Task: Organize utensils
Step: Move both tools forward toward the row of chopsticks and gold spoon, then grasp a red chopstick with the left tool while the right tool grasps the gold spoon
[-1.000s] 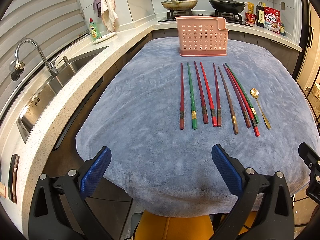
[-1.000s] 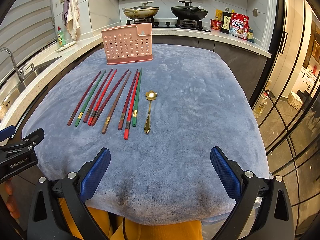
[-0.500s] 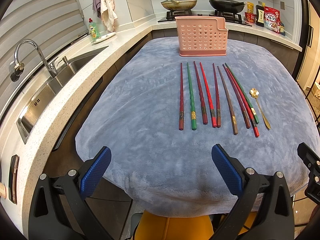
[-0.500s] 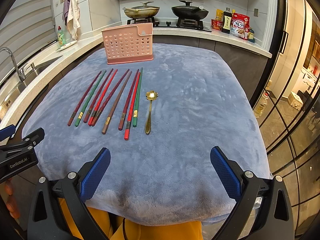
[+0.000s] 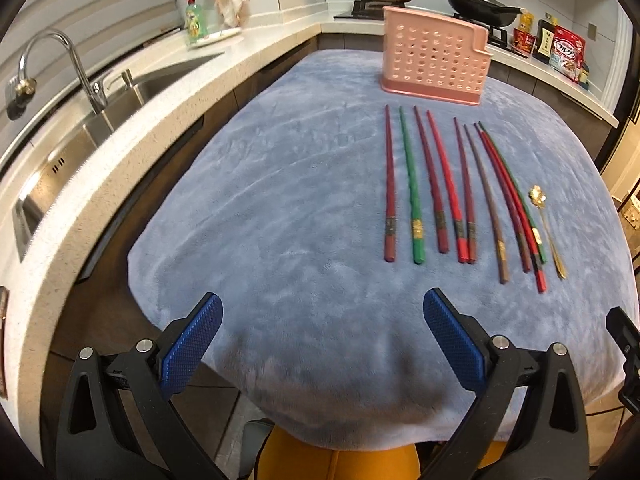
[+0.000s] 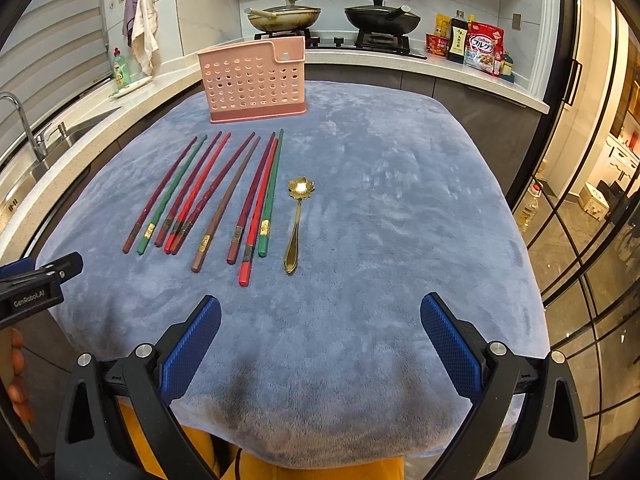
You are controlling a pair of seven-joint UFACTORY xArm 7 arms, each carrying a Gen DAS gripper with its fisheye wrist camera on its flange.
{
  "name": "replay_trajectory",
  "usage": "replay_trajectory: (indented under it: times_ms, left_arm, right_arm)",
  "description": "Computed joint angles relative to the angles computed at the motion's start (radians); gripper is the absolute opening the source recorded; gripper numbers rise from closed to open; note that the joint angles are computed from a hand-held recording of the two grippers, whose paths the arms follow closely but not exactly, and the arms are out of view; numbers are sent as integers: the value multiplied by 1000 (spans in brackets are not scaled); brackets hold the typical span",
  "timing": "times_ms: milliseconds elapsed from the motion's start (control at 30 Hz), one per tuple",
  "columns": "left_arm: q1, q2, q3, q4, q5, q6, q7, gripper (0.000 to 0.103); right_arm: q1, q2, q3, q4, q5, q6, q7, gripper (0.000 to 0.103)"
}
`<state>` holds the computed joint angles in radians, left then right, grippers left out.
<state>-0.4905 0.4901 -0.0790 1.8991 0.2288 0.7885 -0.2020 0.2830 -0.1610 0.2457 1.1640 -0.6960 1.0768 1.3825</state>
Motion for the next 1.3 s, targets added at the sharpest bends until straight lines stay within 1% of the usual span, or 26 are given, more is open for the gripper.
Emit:
replay_trajectory:
  times_ms: [100,167,233,400,600,667,700,767,833,933,1100,1200,1300]
  left_arm:
    - [0,48,1,55,-3,7,15,95]
    - [2,87,-4,101,-20,14,35,93]
    - [1,133,-8,161,-41,33,53,91]
    - [-17,238,9,306,-62,89,79,86]
    - [-34,356,31,485,-82,170,94,85]
    - [-34,399,29,557,-98,205,111,80]
    - [-34,425,28,602,-108,227,119,78]
    - [-36,439,32,627,-121,238,126,75]
    - [-38,463,35,670,-132,254,132,73]
    - [-36,470,36,681,-149,256,137,71]
    - [-34,437,31,622,-160,222,154,62]
    - [-35,412,27,576,-160,197,163,52]
    - [-35,392,18,544,-163,183,176,37]
  right_arm:
    - [-8,23,-16,3,2,-33,-13,95]
    - [-12,36,-25,5,2,-54,-18,92]
    - [-16,52,-36,11,5,-74,-25,90]
    - [-25,78,-61,13,18,-121,-34,85]
    - [-39,124,-91,38,32,-160,-50,76]
    - [-42,137,-101,45,40,-174,-59,70]
    - [-44,144,-106,49,44,-180,-64,68]
    - [-45,157,-113,55,55,-190,-73,62]
    - [-45,170,-120,61,73,-199,-86,58]
    - [-44,177,-127,54,103,-216,-98,53]
    - [-38,174,-130,41,79,-220,-83,48]
    - [-38,166,-130,29,68,-224,-76,41]
    - [-41,156,-128,19,70,-231,-74,30]
